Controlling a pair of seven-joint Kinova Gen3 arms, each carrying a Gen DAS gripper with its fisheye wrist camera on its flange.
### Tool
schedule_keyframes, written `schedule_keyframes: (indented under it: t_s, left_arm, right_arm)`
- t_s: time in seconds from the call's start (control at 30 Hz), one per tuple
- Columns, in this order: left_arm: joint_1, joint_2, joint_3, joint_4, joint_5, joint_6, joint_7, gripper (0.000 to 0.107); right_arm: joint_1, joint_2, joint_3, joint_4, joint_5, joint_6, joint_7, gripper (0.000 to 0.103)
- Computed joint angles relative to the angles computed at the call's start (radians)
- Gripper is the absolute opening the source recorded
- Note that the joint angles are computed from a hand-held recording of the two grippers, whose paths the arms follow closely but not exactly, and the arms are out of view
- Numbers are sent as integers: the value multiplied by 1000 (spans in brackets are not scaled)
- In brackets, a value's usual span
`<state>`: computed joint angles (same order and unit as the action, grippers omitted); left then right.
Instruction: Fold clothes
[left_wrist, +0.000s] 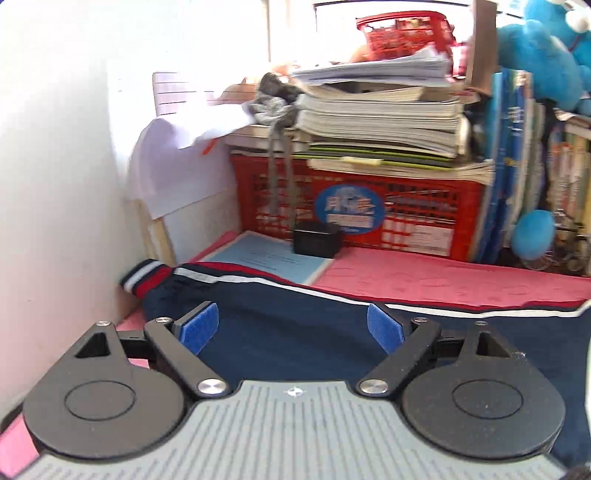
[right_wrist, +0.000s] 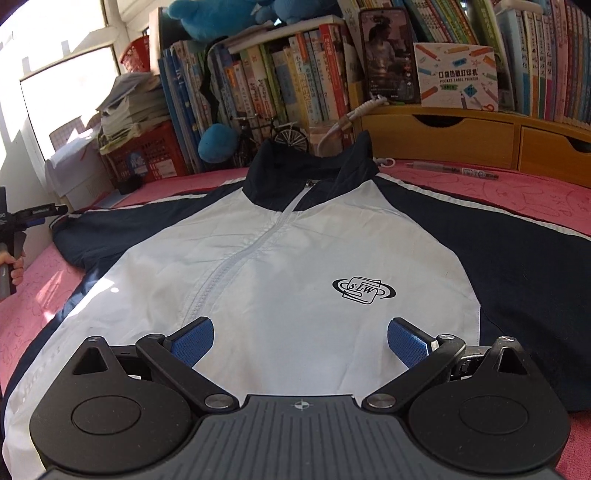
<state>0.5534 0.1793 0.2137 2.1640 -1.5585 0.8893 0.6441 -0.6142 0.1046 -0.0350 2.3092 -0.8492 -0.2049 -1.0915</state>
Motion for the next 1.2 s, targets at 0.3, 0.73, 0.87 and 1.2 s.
schedule_keyframes:
  t_s: [0.3, 0.73, 0.87, 1.2]
  left_arm:
    - [46, 181, 180, -171, 81, -145, -85, 90]
    - [483, 230, -324, -362, 518, -36, -501, 99]
    - [535, 220, -389, -402, 461, -95, -524, 99]
    - [460, 420, -395, -667, 584, -271, -737, 99]
  right_arm:
    - [335, 53, -342, 18, -209, -147, 239, 101]
    - [499, -1, -67, 143, -675, -452, 369, 102]
    - [460, -73, -119, 142, -607, -389, 442, 101]
    - [422, 202, -416, -227, -352, -145, 703, 103]
